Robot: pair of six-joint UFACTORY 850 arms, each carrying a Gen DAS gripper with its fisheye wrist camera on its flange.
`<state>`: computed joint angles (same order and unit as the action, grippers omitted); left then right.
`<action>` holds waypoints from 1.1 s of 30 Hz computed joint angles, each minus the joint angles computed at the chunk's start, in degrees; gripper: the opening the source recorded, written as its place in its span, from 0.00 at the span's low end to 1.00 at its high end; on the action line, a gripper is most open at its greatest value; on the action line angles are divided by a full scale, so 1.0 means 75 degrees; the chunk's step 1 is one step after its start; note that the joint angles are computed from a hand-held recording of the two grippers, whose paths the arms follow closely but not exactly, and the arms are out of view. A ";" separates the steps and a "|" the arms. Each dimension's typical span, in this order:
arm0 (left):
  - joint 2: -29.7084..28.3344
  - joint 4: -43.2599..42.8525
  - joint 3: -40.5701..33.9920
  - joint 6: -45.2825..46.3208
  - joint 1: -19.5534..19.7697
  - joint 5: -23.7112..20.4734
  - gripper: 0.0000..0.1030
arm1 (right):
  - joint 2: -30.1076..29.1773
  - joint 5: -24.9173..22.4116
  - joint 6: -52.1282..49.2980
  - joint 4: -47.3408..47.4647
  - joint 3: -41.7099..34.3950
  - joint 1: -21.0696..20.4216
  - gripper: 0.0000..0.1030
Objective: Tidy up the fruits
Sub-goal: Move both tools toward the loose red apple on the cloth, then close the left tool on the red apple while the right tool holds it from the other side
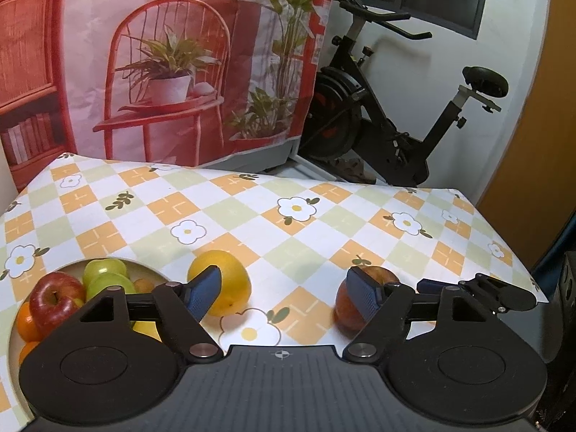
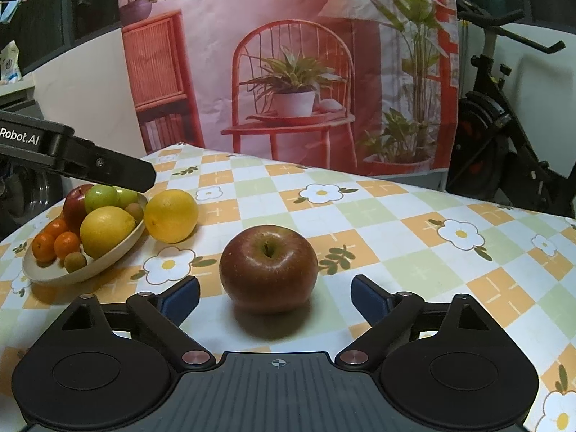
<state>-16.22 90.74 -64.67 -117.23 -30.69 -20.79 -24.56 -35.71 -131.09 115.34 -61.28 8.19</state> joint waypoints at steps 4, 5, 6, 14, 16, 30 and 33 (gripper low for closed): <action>-0.0100 0.0165 -0.0087 0.0003 0.0001 0.0153 0.74 | -0.0058 0.0003 -0.0123 0.0042 -0.0025 0.0001 0.87; -0.0129 0.0200 -0.0116 -0.0023 0.0017 0.0246 0.73 | -0.0088 -0.0009 -0.0140 0.0028 -0.0047 -0.0001 0.87; -0.0154 0.0272 -0.0138 -0.0091 0.0044 0.0374 0.69 | -0.0107 -0.0022 -0.0157 0.0006 -0.0062 0.0002 0.87; -0.0376 0.0893 -0.0303 -0.0761 0.0263 0.1221 0.56 | -0.0275 -0.0156 -0.0167 -0.0165 -0.0221 0.0026 0.83; -0.0435 0.1197 -0.0333 -0.1141 0.0301 0.1411 0.54 | -0.0316 -0.0190 -0.0120 -0.0221 -0.0260 0.0039 0.78; -0.0981 0.2480 -0.0799 -0.2520 0.0417 0.2134 0.52 | -0.0484 -0.0138 0.0176 -0.0419 -0.0469 0.0104 0.65; -0.1034 0.2245 -0.0855 -0.2388 0.0486 0.2238 0.51 | -0.0503 -0.0080 0.0195 -0.0439 -0.0503 0.0130 0.65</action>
<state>-23.98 107.58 -71.08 -135.14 -27.04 -4.01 -28.33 -36.31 -129.62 112.05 -65.05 9.16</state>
